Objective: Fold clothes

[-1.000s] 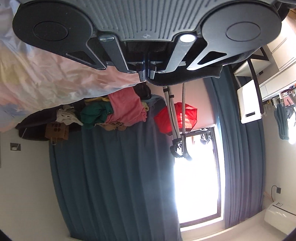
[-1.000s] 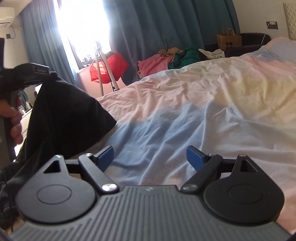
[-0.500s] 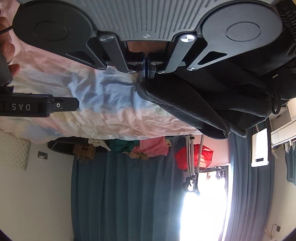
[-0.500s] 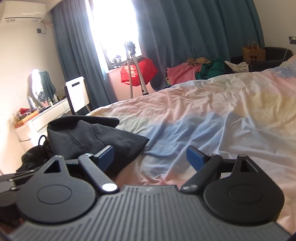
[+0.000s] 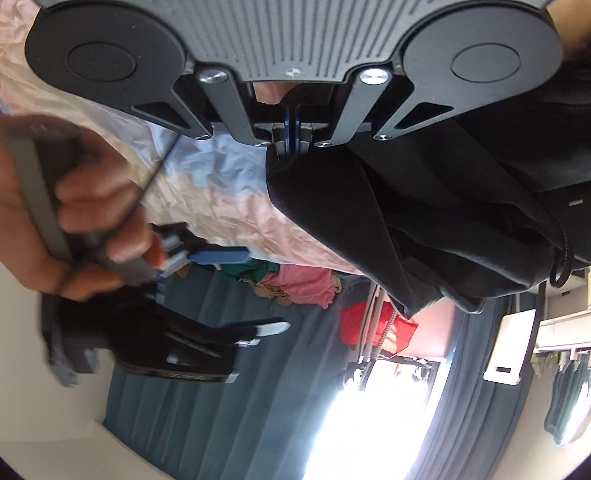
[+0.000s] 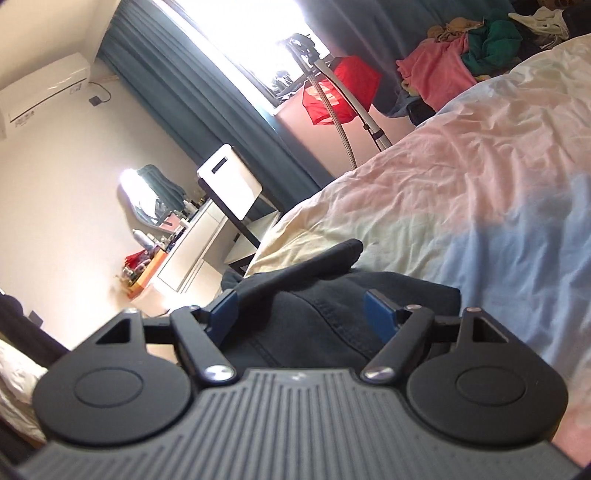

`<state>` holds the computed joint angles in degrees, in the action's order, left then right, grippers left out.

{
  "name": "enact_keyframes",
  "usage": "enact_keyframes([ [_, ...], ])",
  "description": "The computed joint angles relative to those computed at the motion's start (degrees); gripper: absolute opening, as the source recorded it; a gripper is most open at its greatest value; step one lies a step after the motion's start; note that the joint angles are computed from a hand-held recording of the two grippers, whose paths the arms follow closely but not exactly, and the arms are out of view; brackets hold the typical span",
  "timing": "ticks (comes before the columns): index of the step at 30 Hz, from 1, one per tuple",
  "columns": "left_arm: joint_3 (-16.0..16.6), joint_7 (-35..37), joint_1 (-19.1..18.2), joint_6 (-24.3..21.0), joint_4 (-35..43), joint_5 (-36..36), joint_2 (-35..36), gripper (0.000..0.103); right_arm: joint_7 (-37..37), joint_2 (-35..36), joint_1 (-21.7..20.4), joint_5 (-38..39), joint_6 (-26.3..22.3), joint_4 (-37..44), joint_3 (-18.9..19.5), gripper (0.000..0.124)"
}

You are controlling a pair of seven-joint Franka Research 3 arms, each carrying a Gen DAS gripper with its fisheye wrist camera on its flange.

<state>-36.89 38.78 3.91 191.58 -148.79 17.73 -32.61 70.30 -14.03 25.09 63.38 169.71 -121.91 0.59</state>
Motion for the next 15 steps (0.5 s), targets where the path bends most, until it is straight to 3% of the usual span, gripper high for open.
enact_keyframes([
  [3, 0.2, 2.3, 1.9, 4.3, -1.4, 0.3, 1.4, 0.002, 6.6, 12.5, -1.7, -4.2, -4.3, 12.9, 0.9, 0.078],
  [6, 3.1, 3.4, 0.9, 5.8, -1.4, -1.9, 5.7, 0.002, 19.2, 23.5, -3.7, -13.3, -9.7, 24.2, 2.0, 0.075],
  [9, 5.8, 4.8, -0.3, 6.7, -1.4, -3.8, 9.0, 0.002, 27.0, 32.4, -5.1, -18.7, -15.7, 33.9, 2.8, 0.065],
  [12, 12.4, 5.6, -5.1, 7.9, -1.3, -3.3, 13.0, 0.002, 30.2, 38.1, -7.0, -20.1, -19.3, 39.3, 4.7, 0.04],
  [13, 13.2, 6.3, -5.7, 8.8, -1.3, -3.6, 13.9, 0.002, 31.0, 38.7, -7.0, -21.0, -17.9, 39.3, 5.0, 0.022],
  [15, 14.9, 7.8, -6.9, 10.7, -1.3, -4.1, 15.7, 0.002, 30.3, 38.1, -7.7, -20.2, -11.8, 36.9, 6.9, 0.011],
])
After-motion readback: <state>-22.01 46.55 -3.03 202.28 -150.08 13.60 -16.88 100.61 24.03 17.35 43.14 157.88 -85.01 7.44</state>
